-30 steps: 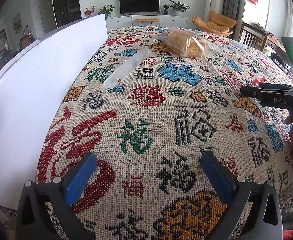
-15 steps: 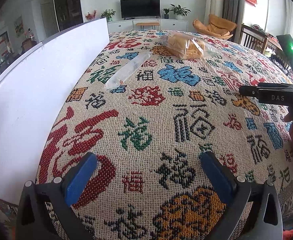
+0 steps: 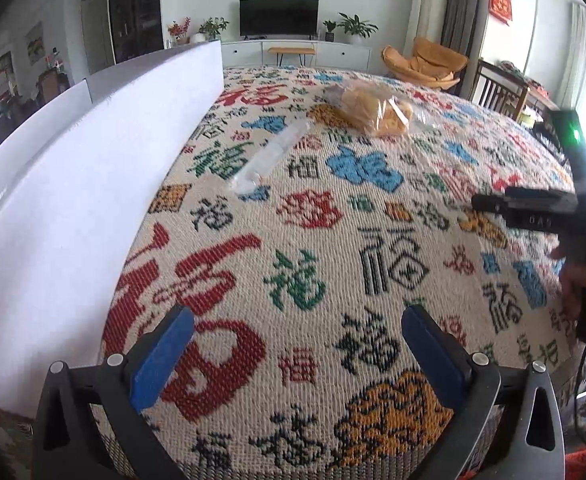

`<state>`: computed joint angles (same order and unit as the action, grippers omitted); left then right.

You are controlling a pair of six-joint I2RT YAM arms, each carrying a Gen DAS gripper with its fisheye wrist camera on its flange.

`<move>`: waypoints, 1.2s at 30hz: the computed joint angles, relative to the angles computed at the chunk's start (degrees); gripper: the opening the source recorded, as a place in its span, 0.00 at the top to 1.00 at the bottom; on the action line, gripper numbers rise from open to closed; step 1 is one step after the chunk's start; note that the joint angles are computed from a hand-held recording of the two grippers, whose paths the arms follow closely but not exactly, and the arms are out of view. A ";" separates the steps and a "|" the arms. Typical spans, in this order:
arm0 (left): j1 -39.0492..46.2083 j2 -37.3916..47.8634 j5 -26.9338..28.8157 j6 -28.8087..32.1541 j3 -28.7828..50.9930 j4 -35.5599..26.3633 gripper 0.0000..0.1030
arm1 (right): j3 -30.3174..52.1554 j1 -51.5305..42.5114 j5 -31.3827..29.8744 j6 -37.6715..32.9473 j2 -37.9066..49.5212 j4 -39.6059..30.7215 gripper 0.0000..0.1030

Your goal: Organize snacks

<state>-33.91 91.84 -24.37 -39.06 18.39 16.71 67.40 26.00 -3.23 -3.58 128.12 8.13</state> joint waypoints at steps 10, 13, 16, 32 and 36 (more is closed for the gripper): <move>21.09 12.76 19.62 16.92 27.04 -13.87 0.28 | -0.03 -0.01 0.01 -0.01 -0.01 0.01 0.16; 22.12 20.08 19.12 18.33 35.07 -18.49 0.42 | -0.18 0.12 0.11 0.09 -0.09 0.10 0.16; 23.05 22.92 19.37 18.32 37.02 -19.55 0.80 | -0.19 0.11 0.09 0.10 -0.10 0.10 0.16; 8.68 10.92 8.59 0.49 12.22 -4.83 0.10 | -0.28 0.10 0.10 0.11 -0.13 0.15 0.16; 6.53 15.35 2.83 3.02 16.23 -7.16 0.04 | -0.30 0.08 0.08 0.12 -0.14 0.18 0.16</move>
<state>-27.39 107.18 -21.54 -36.04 34.62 9.55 67.09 26.09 -3.15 -3.47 127.98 8.31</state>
